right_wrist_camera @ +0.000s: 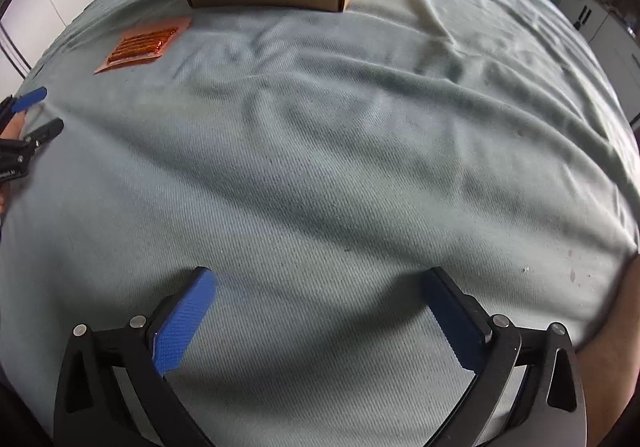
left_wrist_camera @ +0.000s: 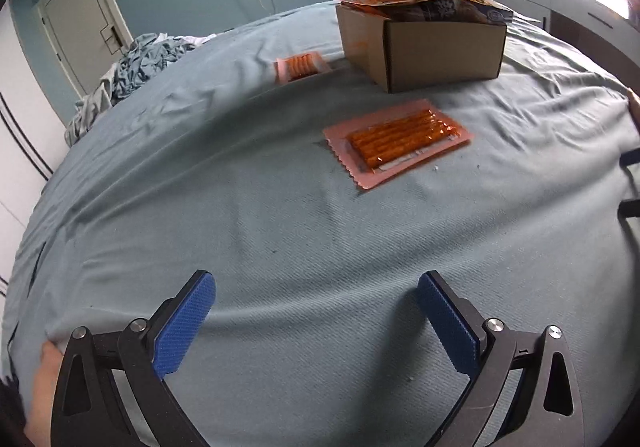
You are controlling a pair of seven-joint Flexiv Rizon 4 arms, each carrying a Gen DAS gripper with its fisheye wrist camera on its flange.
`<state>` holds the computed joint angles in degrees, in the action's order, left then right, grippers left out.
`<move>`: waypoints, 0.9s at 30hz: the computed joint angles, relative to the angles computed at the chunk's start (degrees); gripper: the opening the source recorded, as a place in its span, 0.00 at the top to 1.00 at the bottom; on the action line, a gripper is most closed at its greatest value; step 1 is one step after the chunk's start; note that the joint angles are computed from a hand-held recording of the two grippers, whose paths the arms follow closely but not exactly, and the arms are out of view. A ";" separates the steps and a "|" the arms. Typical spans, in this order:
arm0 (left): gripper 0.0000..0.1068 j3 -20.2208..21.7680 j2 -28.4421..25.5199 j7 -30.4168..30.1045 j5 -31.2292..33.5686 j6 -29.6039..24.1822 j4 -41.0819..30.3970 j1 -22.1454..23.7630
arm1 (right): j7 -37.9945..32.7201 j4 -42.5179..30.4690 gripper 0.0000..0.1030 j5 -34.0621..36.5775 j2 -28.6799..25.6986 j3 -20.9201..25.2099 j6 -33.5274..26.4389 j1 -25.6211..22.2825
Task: Organize snacks
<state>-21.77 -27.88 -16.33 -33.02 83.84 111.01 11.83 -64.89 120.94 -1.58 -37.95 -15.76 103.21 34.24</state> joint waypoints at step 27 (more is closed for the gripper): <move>0.04 9.73 -0.87 1.39 -8.66 -18.36 -6.46 -5.41 | -12.78 0.35 0.00 19.01 -5.89 3.71 18.24 2.24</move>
